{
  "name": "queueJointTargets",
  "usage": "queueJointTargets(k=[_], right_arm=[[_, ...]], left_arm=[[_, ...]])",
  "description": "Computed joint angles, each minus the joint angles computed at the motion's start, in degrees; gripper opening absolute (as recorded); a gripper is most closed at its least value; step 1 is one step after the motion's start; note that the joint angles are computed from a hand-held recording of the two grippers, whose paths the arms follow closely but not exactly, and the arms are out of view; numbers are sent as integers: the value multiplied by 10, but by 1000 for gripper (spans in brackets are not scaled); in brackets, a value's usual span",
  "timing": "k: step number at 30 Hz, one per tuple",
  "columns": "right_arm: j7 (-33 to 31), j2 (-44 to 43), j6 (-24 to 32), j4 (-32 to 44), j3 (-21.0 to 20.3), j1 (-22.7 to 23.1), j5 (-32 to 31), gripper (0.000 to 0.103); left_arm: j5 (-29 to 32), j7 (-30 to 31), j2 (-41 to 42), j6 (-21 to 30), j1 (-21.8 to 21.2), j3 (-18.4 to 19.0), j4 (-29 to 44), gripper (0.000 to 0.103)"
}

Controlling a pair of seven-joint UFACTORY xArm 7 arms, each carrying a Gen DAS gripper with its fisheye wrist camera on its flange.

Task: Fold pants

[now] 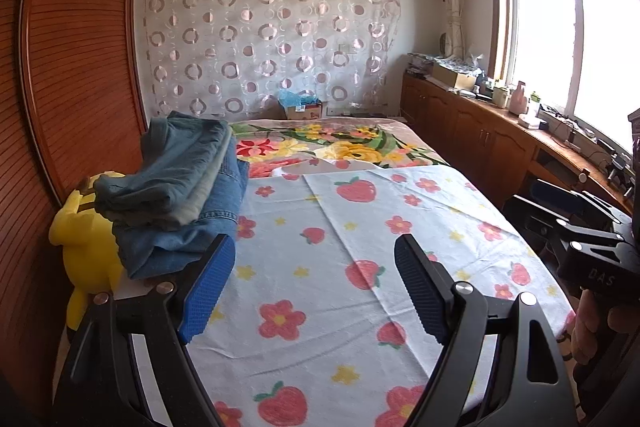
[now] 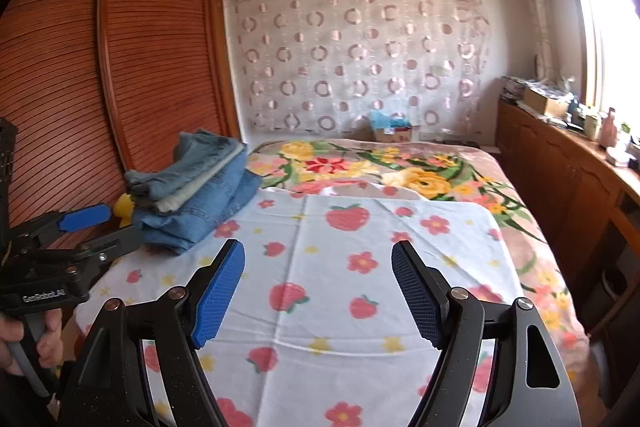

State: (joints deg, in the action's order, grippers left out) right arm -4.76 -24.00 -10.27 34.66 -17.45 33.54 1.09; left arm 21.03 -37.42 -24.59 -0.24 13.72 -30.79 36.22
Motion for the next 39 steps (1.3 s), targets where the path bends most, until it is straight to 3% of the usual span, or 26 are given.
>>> queueJointTargets(k=[5, 10, 13, 19, 26, 39], right_arm=[[23, -18, -1, -11, 66, -66, 13, 78], [61, -47, -6, -35, 169, -162, 17, 78], [79, -62, -17, -51, 206, -194, 13, 79], [98, -74, -45, -74, 220, -200, -3, 79], [102, -81, -85, -103, 190, -188, -30, 79], [110, -67, -96, -98, 174, -187, -52, 79]], left_arm=[[5, -13, -21, 10, 6, -13, 2, 83], [1, -13, -40, 6, -5, -4, -4, 83], [-3, -11, -51, 5, -5, -5, -8, 83], [-15, -6, -74, 4, -10, 2, -18, 83], [-24, -3, -96, 7, 3, -8, -26, 83], [-32, 3, -99, 7, 2, -8, -28, 83]])
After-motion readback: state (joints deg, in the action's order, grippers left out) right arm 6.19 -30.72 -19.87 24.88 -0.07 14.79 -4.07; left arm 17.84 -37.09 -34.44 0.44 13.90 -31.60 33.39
